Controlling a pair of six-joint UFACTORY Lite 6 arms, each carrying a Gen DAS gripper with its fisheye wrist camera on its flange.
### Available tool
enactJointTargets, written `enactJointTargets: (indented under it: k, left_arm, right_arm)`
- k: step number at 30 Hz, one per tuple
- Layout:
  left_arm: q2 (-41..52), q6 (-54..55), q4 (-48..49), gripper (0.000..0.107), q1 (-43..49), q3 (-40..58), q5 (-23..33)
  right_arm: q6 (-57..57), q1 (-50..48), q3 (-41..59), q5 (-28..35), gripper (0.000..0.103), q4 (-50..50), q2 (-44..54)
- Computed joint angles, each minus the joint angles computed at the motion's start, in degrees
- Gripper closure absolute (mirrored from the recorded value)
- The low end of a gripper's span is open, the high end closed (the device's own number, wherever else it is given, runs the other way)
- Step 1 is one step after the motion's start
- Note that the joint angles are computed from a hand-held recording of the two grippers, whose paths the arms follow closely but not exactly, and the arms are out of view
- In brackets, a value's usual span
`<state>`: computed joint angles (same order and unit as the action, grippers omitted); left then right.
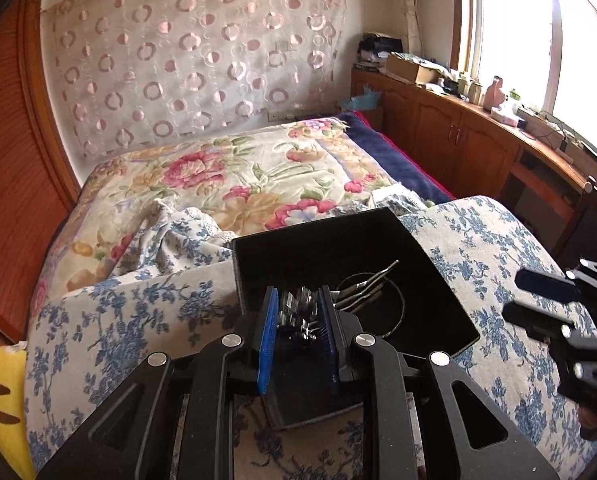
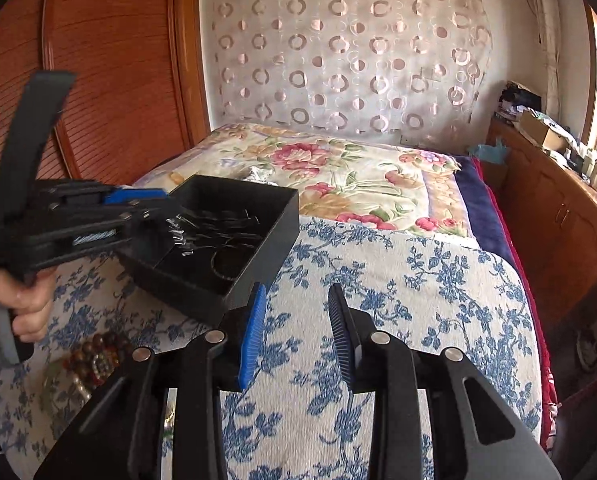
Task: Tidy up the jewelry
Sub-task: 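Open the left gripper over the black box while the right gripper drops the silver bangle in, then move the right gripper to the pearl necklace and close on it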
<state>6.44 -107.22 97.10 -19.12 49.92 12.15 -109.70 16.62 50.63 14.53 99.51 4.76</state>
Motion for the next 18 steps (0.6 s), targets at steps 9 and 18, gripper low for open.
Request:
enactJointTargets:
  k: [9,18]
  left_arm:
    - [-4.7,1.1,-1.8,0.071,-2.4,-3.5,2.3]
    - [-22.7,4.4,-5.6,0.07,-4.2,-18.8,2.4]
  right_arm:
    - [-0.7,-0.9,-4.1,2.1,0.068,1.6,-4.1]
    - [-0.8,1.5,-9.7,2.6,0.068,3.2,-9.2]
